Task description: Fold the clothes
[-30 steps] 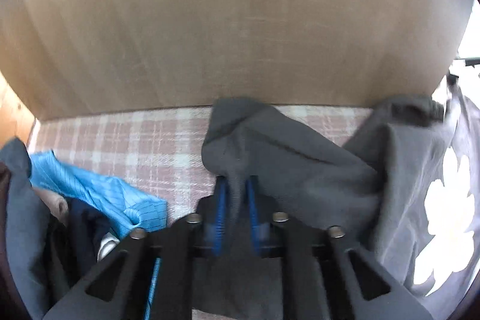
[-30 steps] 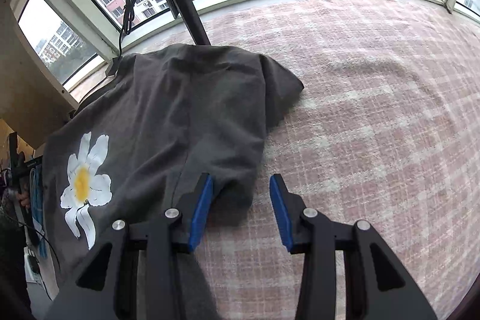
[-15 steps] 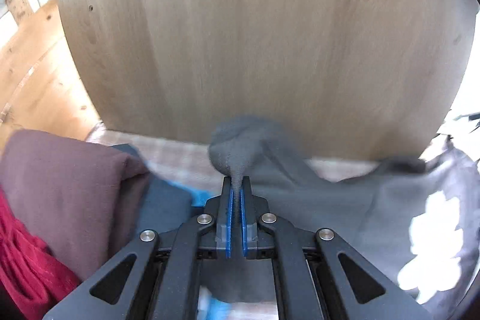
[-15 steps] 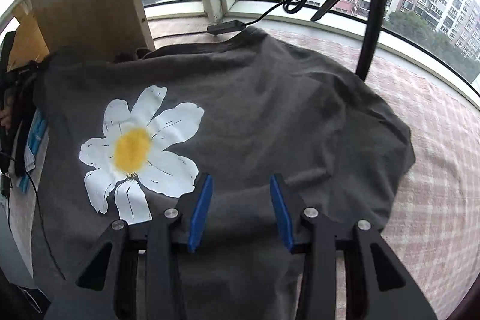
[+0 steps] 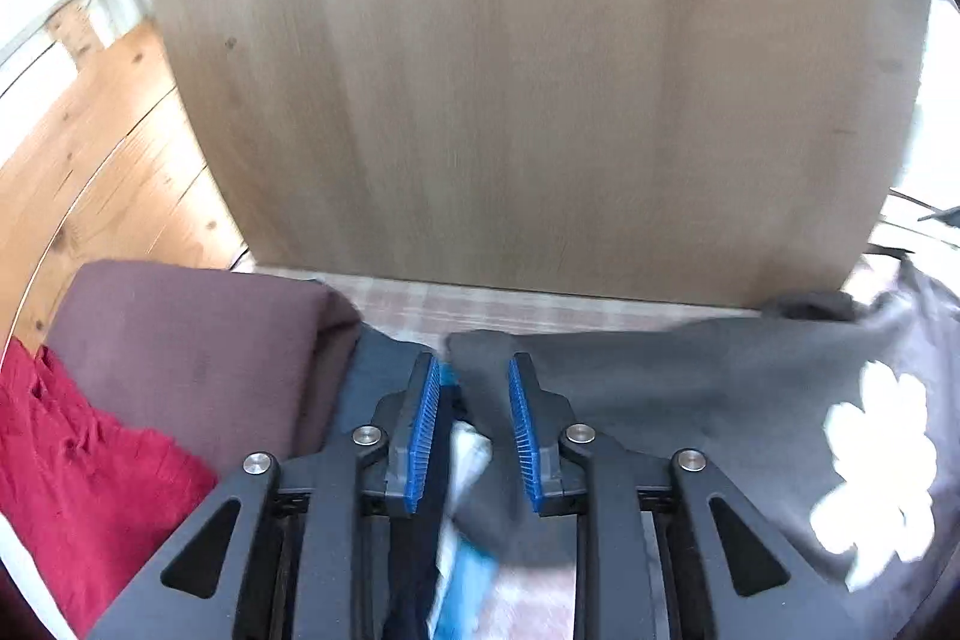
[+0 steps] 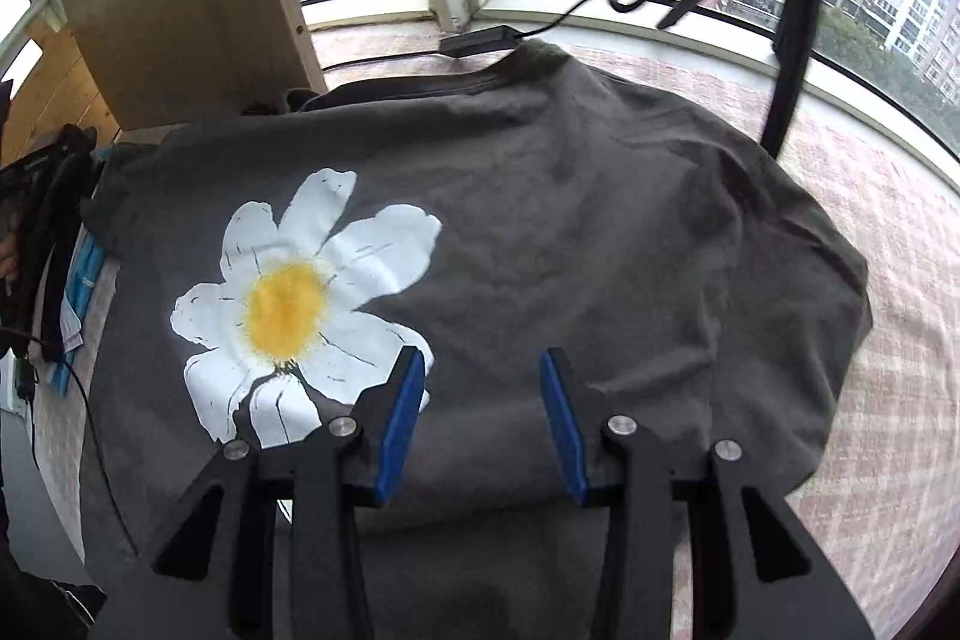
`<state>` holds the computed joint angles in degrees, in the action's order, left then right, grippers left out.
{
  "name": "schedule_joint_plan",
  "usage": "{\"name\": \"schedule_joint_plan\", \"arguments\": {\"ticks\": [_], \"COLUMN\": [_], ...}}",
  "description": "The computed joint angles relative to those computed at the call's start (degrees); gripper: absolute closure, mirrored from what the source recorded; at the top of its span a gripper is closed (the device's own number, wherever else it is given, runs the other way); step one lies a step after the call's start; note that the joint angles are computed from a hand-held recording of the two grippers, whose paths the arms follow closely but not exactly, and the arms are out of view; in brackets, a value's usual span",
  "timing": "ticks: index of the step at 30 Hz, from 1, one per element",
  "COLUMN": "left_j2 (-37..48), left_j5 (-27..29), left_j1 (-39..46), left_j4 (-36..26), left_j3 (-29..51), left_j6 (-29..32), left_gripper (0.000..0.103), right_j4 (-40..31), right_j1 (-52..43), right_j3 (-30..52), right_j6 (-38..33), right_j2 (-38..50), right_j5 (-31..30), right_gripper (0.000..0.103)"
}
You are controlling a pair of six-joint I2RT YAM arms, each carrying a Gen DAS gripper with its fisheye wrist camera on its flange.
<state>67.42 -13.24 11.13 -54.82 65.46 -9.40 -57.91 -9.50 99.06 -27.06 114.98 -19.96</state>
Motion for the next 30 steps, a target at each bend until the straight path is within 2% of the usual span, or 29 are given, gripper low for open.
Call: {"name": "schedule_joint_plan", "arguments": {"ticks": [2, 3, 8, 11, 13, 16, 22, 27, 30], "left_j2": [-0.3, -1.1, -4.0, -3.3, -1.1, 1.6, 6.9, 12.4, 15.7], "left_j5": [5.8, 6.9, 8.0, 8.7, 8.1, 8.1, 7.0, 3.9, 1.8], "left_j1": [1.5, 0.4, -10.1, -20.7, -28.8, -39.3, -57.4, -68.7, -74.7], "left_j4": [-1.3, -2.4, -5.3, -4.8, -3.2, -1.3, 0.4, 0.5, -0.4], "left_j3": [0.4, -0.3, -3.7, -5.0, -5.3, -4.6, 1.1, 6.5, 9.9], "left_j6": [2.5, 2.7, -0.2, -5.2, -8.8, -13.0, -19.6, -25.8, -31.1], "left_gripper": [0.079, 0.079, 0.079, 0.079, 0.079, 0.079, 0.079, 0.079, 0.079], "right_j4": [0.3, 0.3, 0.1, -0.9, -2.8, -3.9, -9.1, -10.4, -9.0], "right_j1": [-2.6, -4.4, -15.1, -21.1, -24.3, -28.8, -36.5, -38.4, -36.5], "right_j3": [-0.7, -0.6, 1.1, 3.5, 3.8, -0.5, -5.5, -5.8, -2.8], "right_j6": [0.7, 1.3, 4.0, 4.8, 3.3, 0.5, -5.7, -11.8, -12.7], "right_j2": [-0.4, -0.4, 0.7, 2.4, 2.4, -1.7, -9.9, -11.5, -8.0], "right_j5": [-0.6, -1.4, -3.0, -3.1, -3.2, -4.8, -8.6, -8.8, -8.0], "right_gripper": [0.063, 0.063, 0.063, 0.063, 0.063, 0.063, 0.063, 0.063, 0.063]}}
